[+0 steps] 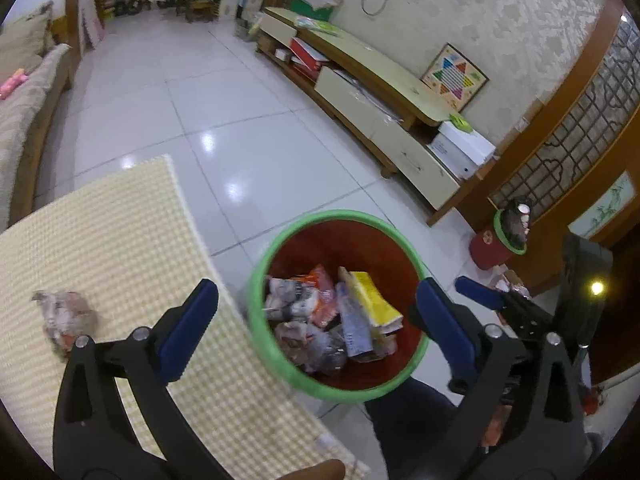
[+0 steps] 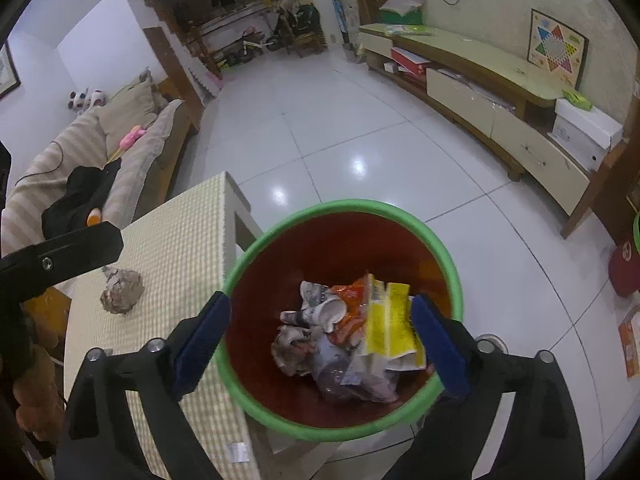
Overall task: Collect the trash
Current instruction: 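Open both tools to drop the yellow box and newspaper into the bin, then move both tools back over the table toward the last paper balls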
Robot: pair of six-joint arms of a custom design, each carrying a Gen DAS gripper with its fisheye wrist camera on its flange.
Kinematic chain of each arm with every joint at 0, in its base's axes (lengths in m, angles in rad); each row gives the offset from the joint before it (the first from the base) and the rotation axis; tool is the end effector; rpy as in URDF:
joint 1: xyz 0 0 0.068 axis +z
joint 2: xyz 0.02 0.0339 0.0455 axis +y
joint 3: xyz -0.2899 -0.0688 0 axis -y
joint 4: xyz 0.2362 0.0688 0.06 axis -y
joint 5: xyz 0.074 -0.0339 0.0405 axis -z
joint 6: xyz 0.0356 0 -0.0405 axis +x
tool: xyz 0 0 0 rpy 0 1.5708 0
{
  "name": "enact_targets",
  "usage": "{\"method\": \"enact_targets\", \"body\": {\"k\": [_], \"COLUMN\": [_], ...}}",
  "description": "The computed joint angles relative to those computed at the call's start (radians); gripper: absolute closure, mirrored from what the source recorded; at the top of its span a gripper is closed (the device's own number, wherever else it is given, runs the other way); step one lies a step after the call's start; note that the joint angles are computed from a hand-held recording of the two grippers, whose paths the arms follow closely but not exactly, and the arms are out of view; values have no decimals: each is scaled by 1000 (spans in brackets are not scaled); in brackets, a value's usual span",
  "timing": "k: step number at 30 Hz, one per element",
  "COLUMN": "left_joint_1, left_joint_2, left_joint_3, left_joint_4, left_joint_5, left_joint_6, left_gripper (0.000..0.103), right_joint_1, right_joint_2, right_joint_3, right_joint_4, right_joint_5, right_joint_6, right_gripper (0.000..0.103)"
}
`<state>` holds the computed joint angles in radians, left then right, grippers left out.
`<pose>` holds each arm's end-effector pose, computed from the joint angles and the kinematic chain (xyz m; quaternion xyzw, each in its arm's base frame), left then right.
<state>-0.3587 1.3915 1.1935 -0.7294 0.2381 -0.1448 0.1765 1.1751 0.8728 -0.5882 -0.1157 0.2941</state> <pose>0.2563 -0.1050 0.3242 0.1379 0.9326 -0.1873 0.2760 0.2163 0.0427 0.2829 0.0361 0.9406 0.1307 0.3112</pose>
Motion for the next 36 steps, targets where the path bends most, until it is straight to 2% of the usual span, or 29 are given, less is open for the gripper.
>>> {"method": "enact_targets", "body": {"k": [5, 11, 20, 25, 30, 36], "left_joint_1": [113, 355, 831, 1040, 1172, 1234], "left_joint_2": [-95, -200, -265, -250, -228, -216], "left_joint_3": [-20, -35, -77, -104, -130, -196], "left_joint_4": [-64, -181, -360, -414, -452, -451], "left_joint_5": [9, 85, 247, 295, 309, 303], "left_joint_6": [68, 201, 524, 681, 812, 895], "left_gripper": [6, 6, 6, 6, 6, 6], "right_joint_1": [127, 325, 583, 672, 729, 768], "right_joint_2": [-9, 19, 155, 238, 307, 381], "right_joint_3": [39, 102, 232, 309, 362, 417], "right_joint_4": [-23, -47, -50, -52, -46, -47], "right_joint_5": [66, 168, 276, 308, 315, 319], "right_joint_6": [59, 143, 221, 226, 235, 222], "right_gripper": [12, 11, 10, 9, 9, 9]}}
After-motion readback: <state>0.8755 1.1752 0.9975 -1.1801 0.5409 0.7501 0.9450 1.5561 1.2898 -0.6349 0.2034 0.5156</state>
